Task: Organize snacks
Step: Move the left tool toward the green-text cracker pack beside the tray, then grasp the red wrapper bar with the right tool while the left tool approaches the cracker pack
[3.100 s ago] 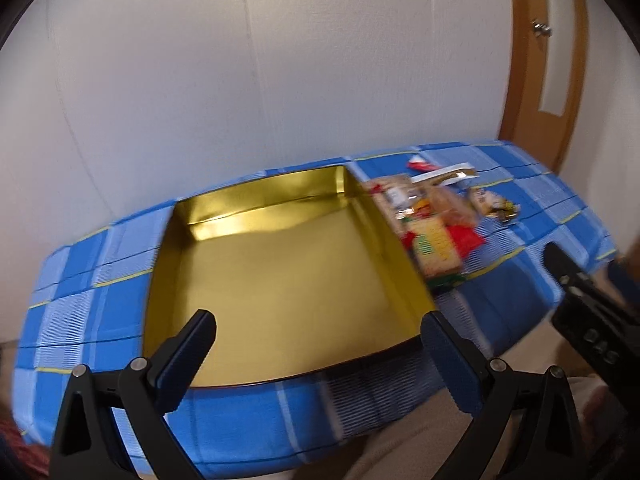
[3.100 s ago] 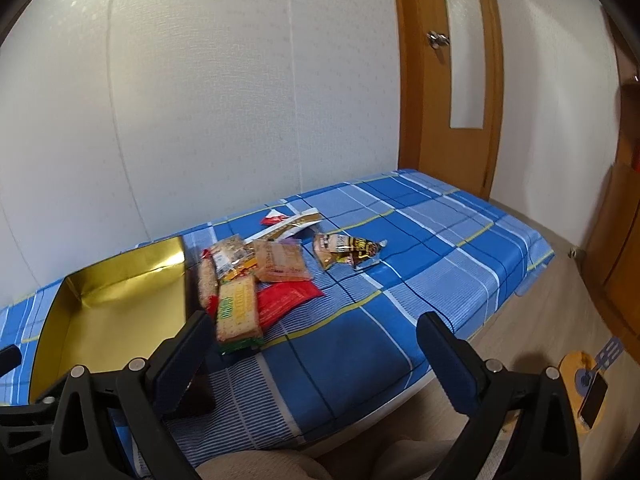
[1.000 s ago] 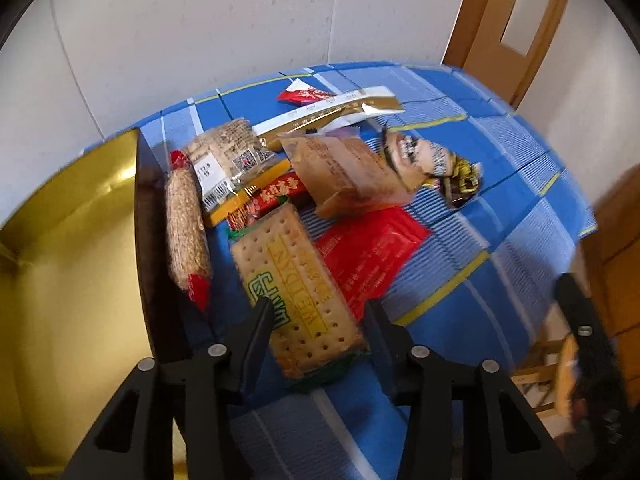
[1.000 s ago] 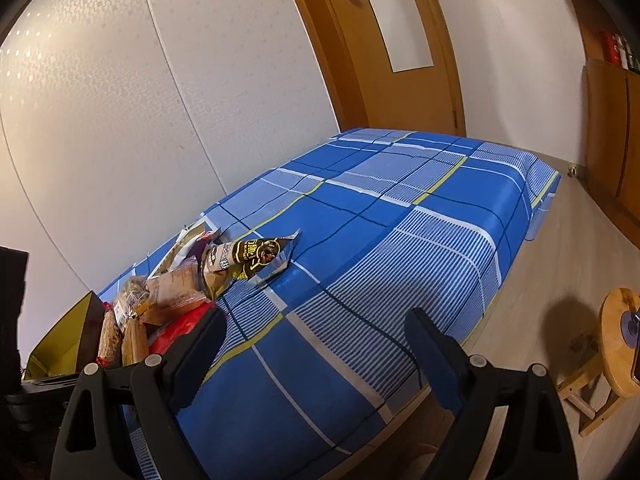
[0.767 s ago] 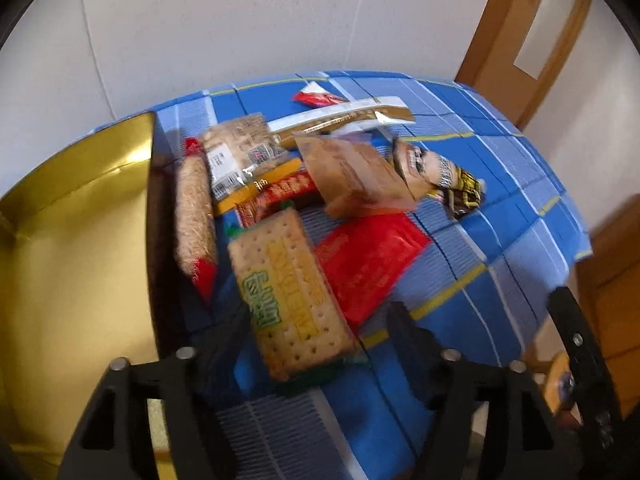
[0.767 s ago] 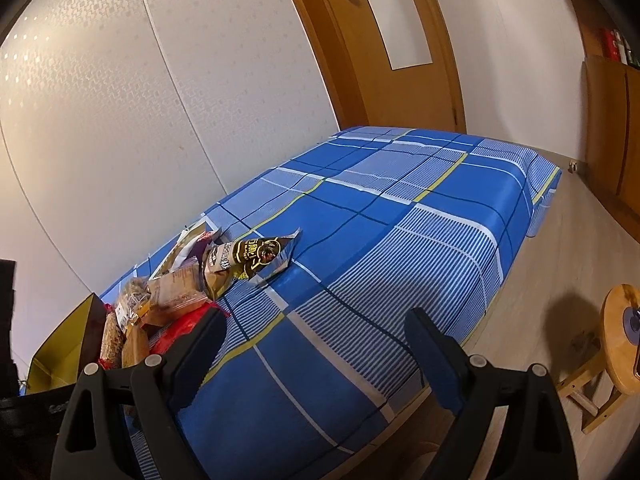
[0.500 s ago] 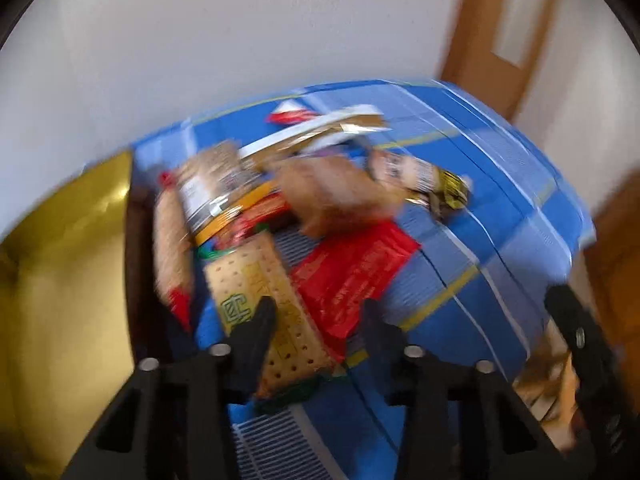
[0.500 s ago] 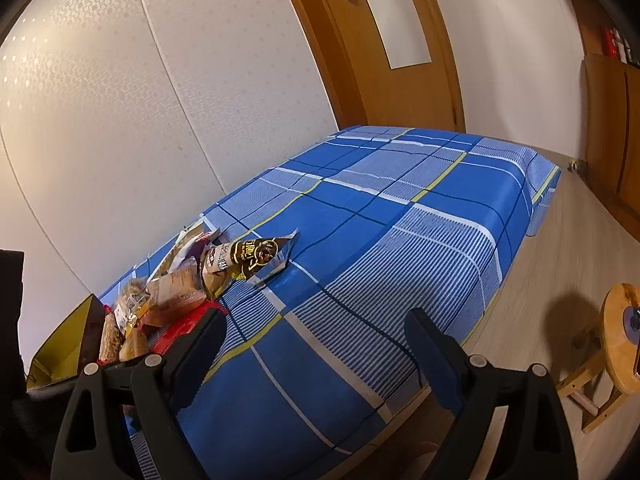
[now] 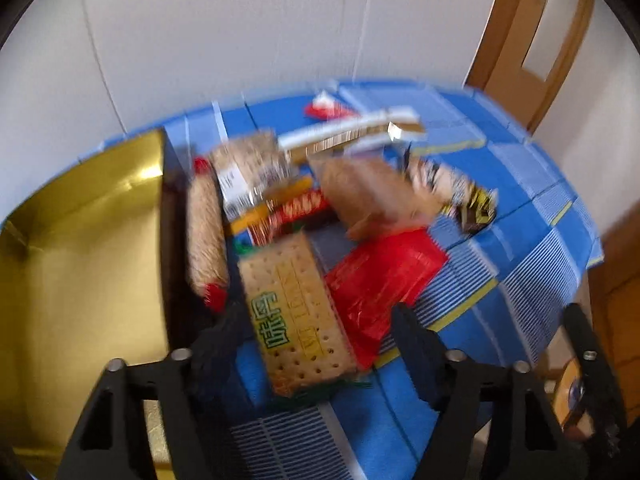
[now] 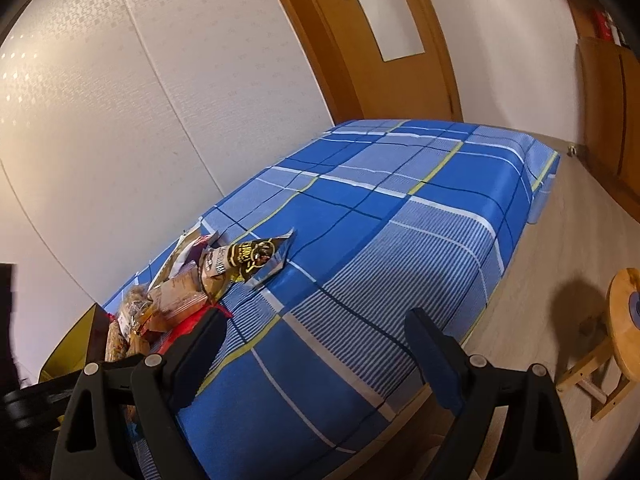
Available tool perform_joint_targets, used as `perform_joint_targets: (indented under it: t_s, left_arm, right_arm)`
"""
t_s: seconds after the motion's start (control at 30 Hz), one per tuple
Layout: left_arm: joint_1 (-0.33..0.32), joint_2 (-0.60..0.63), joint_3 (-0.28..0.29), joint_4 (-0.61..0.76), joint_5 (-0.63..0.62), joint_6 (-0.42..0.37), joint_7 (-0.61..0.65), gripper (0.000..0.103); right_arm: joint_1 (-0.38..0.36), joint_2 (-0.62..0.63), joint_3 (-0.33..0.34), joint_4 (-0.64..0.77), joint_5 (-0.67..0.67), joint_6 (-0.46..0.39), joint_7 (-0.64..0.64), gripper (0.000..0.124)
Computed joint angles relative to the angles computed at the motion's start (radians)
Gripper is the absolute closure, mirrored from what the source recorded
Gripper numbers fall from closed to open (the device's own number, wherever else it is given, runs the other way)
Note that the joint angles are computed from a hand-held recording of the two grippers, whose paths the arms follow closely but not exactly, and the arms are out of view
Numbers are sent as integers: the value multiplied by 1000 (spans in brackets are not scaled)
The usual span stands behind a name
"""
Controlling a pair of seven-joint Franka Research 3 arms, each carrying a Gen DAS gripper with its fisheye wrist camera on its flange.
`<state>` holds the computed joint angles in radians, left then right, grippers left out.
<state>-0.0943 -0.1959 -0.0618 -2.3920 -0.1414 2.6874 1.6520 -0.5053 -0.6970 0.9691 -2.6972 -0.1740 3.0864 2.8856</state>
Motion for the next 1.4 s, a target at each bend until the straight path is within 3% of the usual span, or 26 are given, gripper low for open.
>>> perform_joint_targets:
  t_s: [0.03,0.1,0.23,0.4,0.47,0.6,0.7,0.73,0.83,0.87,0.93,1.03,1.1,1.13,1.23,1.33,1.4]
  left_arm:
    - [22,14,-21,10,72,-10,-47,46]
    - [36,19,-39,1,156,11,-88,48]
    - [7,8,-17,-30,106,72,-26,50]
    - [-66,-41,44,-101,-24,148,124,52]
    - [-100,-69,77,-119,-112,143,178,53]
    - [-59,-92,48,-145,-74,158,105,53]
    - [-75,-102,65,-157,-89,167,112,54]
    - [-73,-104,65,-159,-82,168,106,55]
    - [-83,-109,80,-163,-89,165,112,55]
    - [-86,-107,84,-161,-90,157,117,55]
    - [-95,-108,92,-161,-102,155,134,54]
    - [-122,-110,112,-156,-145,141,185,44]
    - [-101,-106,85,-151,-119,133,166,43]
    - [-93,-100,74,-147,-106,132,156,43]
    - [-81,-103,66,-149,-105,143,124,43]
    - [-44,-139,48,-177,-61,175,44,43]
    - [-31,-170,47,-196,-24,187,14,43]
  right_arm:
    - [-3,-2,2,1,-1,0,0,32]
    - [-6,-1,3,0,1,4,4,32]
    - [-28,62,5,24,1,37,-9,32]
    - [36,327,-88,137,-13,72,-156,32]
    - [64,424,-112,223,-39,-9,-200,33]
    - [163,670,-171,467,-92,-250,-349,45]
    - [225,807,-192,621,-164,-434,-355,46]
    - [244,827,-206,641,-171,-445,-346,44]
    - [317,862,-262,698,-268,-521,-317,47]
    - [332,856,-279,690,-290,-512,-317,50]
    - [336,817,-304,634,-269,-447,-337,59]
    - [344,708,-352,516,-221,-385,-303,73]
    - [356,647,-387,448,-264,-370,-218,87]
    - [364,624,-410,407,-239,-308,-222,93]
    - [445,613,-489,373,-25,-218,-372,91]
    - [503,684,-506,485,-67,-282,-400,89]
    - [547,757,-510,609,-148,-415,-374,81]
